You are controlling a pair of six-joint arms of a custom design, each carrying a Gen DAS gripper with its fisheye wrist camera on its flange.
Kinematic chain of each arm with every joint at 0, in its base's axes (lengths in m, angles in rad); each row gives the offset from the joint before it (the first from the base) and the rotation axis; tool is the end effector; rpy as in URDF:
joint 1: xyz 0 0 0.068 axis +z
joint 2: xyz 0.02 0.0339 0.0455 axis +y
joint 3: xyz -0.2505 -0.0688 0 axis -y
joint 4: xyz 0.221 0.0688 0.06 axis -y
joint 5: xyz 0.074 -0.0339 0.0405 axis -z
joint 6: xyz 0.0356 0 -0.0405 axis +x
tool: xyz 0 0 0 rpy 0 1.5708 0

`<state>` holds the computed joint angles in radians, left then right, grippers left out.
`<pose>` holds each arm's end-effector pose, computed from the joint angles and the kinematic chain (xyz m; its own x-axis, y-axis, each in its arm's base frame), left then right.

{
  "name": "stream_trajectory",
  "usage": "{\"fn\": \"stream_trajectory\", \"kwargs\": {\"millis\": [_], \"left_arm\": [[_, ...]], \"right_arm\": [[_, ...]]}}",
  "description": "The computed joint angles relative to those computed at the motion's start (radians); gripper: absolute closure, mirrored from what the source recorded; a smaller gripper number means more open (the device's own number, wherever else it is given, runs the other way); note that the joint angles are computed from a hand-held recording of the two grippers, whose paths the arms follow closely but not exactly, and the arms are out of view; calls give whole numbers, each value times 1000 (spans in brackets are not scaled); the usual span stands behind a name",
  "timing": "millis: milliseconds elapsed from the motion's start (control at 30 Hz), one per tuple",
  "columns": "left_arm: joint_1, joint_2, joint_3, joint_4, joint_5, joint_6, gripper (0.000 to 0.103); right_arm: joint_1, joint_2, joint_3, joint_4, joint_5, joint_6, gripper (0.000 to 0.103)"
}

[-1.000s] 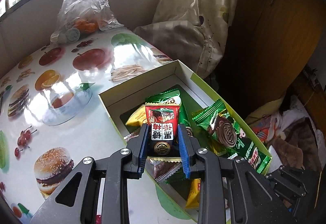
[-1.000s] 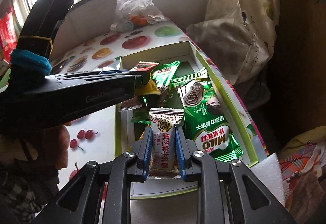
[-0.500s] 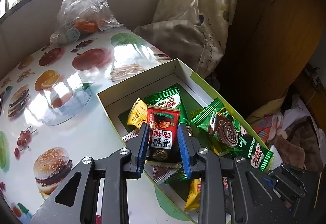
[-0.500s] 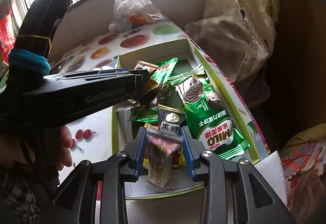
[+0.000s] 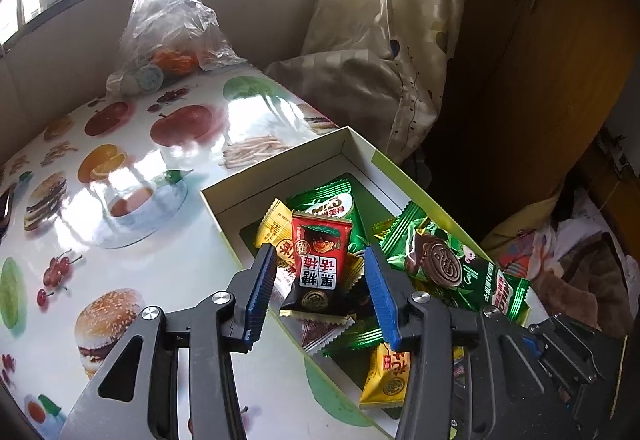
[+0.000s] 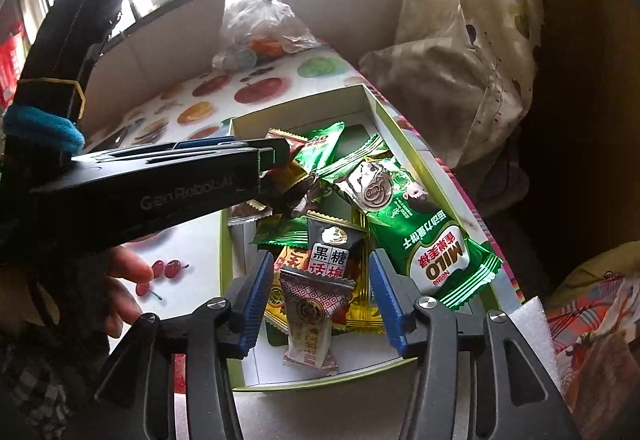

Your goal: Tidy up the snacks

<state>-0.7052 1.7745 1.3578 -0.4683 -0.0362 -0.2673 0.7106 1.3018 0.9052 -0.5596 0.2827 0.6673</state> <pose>0.2799 -0.2365 0.2394 -0.7349 0.2789 -0.6182 0.4523 0.8808 -0.1403 0.1905 0.1509 0.2366 -0.7986 0.0968 -0.5940 -0.0130 0.9840 0.1778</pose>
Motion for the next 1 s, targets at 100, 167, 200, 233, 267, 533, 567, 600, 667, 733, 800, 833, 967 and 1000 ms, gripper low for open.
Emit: {"fn": "stream_trajectory", "kwargs": {"millis": [100, 167, 200, 233, 267, 533, 567, 600, 667, 733, 800, 833, 967, 1000], "left_arm": [[-4, -31, -16, -3, -11, -3, 56], [-7, -53, -27, -6, -13, -5, 56], [-12, -70, -36, -9, -24, -7, 56], [-15, -83, -43, -10, -32, -9, 56], [-19, -92, -49, -11, -39, -13, 56], [-38, -238, -148, -25, -112, -62, 56], [-38, -255, -161, -24, -120, -68, 56], [-39, -269, -172, -25, -126, -75, 56], [-44, -304, -196, -31, -141, -89, 56], [-57, -350, -231, -38, -166, -107, 56], [-75, -380, -256, -53, -191, -121, 56], [-89, -394, -268, -62, -212, -132, 56], [-143, -452, -326, -81, -280, -172, 56], [-159, -472, -347, -84, -296, -191, 56]], "right_arm": [[14, -5, 3, -10, 16, 3, 50], [28, -14, 2, -16, 34, 12, 49], [34, -17, 2, -21, 41, 17, 49], [40, -21, 2, -26, 47, 22, 49], [47, -28, 1, -31, 55, 26, 49], [119, -53, 20, -85, 136, 66, 47], [125, -54, 23, -91, 143, 70, 47], [136, -57, 26, -101, 155, 79, 47], [155, -62, 31, -117, 178, 94, 47], [174, -72, 33, -131, 198, 110, 47], [198, -87, 33, -145, 219, 126, 47], [208, -93, 34, -153, 226, 133, 47], [261, -129, 25, -189, 277, 186, 47], [279, -144, 17, -198, 292, 202, 47]]}}
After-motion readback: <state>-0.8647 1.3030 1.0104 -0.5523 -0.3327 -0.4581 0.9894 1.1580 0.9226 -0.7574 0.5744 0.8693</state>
